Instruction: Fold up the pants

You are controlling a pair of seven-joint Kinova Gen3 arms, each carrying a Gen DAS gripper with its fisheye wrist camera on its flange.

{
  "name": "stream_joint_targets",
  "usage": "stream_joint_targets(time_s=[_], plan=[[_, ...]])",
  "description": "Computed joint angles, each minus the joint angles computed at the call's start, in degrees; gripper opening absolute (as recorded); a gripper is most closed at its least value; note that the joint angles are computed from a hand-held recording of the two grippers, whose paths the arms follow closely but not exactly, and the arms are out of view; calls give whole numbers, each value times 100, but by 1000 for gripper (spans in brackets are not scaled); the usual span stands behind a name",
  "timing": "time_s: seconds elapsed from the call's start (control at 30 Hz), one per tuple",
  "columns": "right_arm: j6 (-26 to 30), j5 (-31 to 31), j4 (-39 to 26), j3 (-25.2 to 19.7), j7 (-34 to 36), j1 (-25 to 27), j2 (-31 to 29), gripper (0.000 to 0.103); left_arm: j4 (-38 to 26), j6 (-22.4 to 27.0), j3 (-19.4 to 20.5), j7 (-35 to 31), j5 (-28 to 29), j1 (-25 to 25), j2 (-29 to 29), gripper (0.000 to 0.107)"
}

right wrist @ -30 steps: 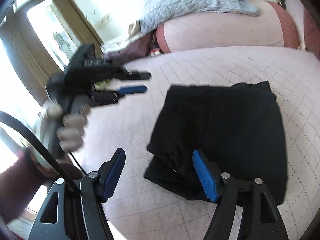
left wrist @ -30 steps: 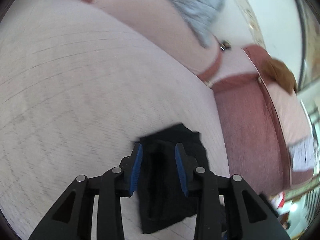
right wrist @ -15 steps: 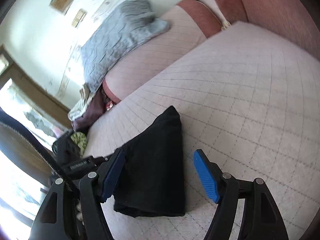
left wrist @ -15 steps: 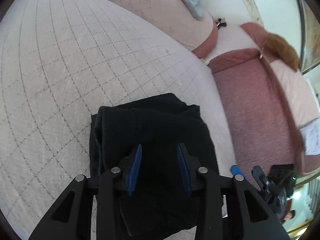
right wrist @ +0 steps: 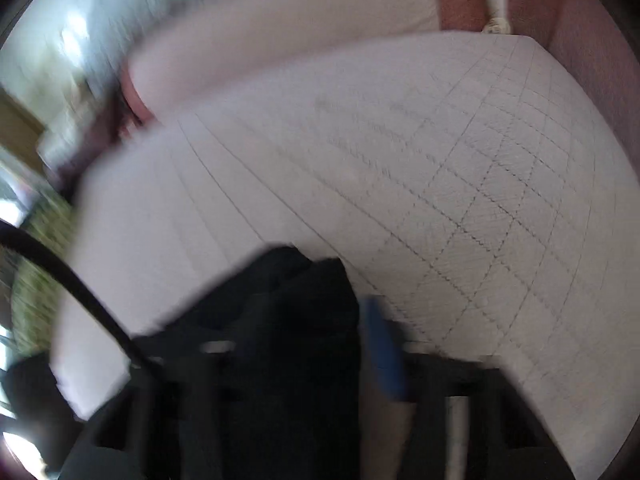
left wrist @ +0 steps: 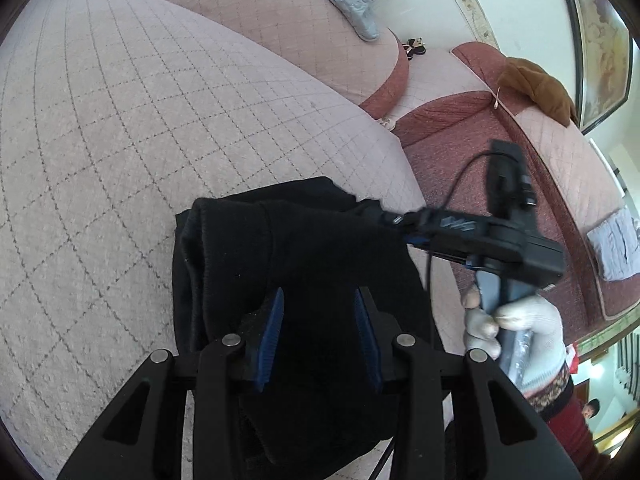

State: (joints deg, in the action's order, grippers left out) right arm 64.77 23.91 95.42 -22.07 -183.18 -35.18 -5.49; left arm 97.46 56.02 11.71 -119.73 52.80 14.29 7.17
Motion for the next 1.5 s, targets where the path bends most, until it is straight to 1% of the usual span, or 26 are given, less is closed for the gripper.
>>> stream_joint_targets(time_s=[0.07, 0.13, 0.2, 0.27, 0.3, 0.37, 0.4, 0.43, 0.5, 0.57, 0.6, 0.67, 0.7, 0.8, 0.9, 0.93, 1.03, 1.1, 1.17, 1.23, 1.3, 1.37, 1.4, 1.43, 1.47, 1.5], plan=[[465, 2, -428, 85, 418, -138, 330, 17, -42, 49, 5, 53, 22, -1, 60, 35], [863, 83, -806, 140, 620, -239, 550, 14, -101, 124, 7, 131, 31, -18, 123, 35], [942, 46, -918, 362, 613, -341, 606, 14, -113, 174, 11, 125, 62, -49, 145, 35], [926, 159, -853, 729, 426, -626, 593, 14, -98, 186, 14, 92, 86, -69, 141, 35], [904, 328, -767, 775, 235, -683, 569, 15, -84, 179, 15, 78, 84, -71, 126, 35], [894, 577, -542, 625, -229, -616, 418, 16, -31, 135, 6, 33, 59, -69, 52, 35], [844, 652, -401, 499, -462, -548, 310, 23, -16, 80, 9, 47, -7, -37, 1, 35], [809, 708, -254, 270, -695, -402, 161, 27, -15, 38, 11, 71, -79, -4, -44, 35], [754, 810, 78, -260, -1161, -149, -224, 41, -64, 27, 11, 189, -214, 54, -113, 37], [893, 914, 311, -777, -1627, -58, -496, 50, -94, 104, 1, 186, -183, 59, -177, 42], [1072, 982, 403, -1043, -1860, -112, -584, 52, -96, 175, -13, 124, -109, 40, -222, 42], [1180, 978, 625, -1573, -2326, -70, -734, 54, -62, 258, -55, -20, 22, 15, -366, 43], [1094, 976, 766, -1839, -2559, 41, -800, 54, -2, 225, -86, -86, 60, 14, -494, 46], [449, 789, 1256, -2635, -3258, 618, -1098, 54, 150, 9, -172, -81, 8, 70, -802, 51], [-250, 676, 1717, -3405, -3957, 1355, -1489, 52, 310, -75, -342, -7, 30, 62, -1030, 52], [-483, 642, 1870, -3542, -4190, 1526, -1723, 51, 364, -39, -423, 40, 62, 27, -1092, 52], [-1181, 544, 2270, -3551, -4889, 1629, -2362, 42, 607, -29, -642, 27, 206, -87, -1274, 53], [-1366, 723, 2397, -3657, -5331, 1610, -2471, 41, 683, 10, -734, 65, 236, -152, -1301, 54], [-1179, 943, 2362, -3782, -5631, 1452, -2390, 41, 721, 12, -792, 159, 196, -229, -1320, 54], [-713, 939, 2133, -3900, -5646, 1339, -2149, 41, 731, -61, -804, 279, 93, -283, -1356, 54], [-247, 837, 1960, -4027, -5563, 1384, -2075, 41, 715, -148, -783, 397, -74, -301, -1411, 55], [217, 984, 1852, -3983, -5736, 1156, -2008, 43, 700, -308, -711, 493, -293, -260, -1487, 55], [439, 1054, 1804, -3928, -5769, 1022, -2016, 44, 687, -445, -617, 593, -494, -228, -1539, 56], [586, 1095, 1750, -3900, -5717, 974, -1989, 45, 666, -561, -417, 732, -727, -302, -1592, 56], [816, 1160, 1625, -3933, -5571, 1003, -1938, 47, 692, -751, -152, 823, -961, -415, -1686, 56], [1049, 1244, 1470, -4058, -5339, 1125, -1854, 51, 708, -915, 114, 943, -1194, -540, -1776, 56]])
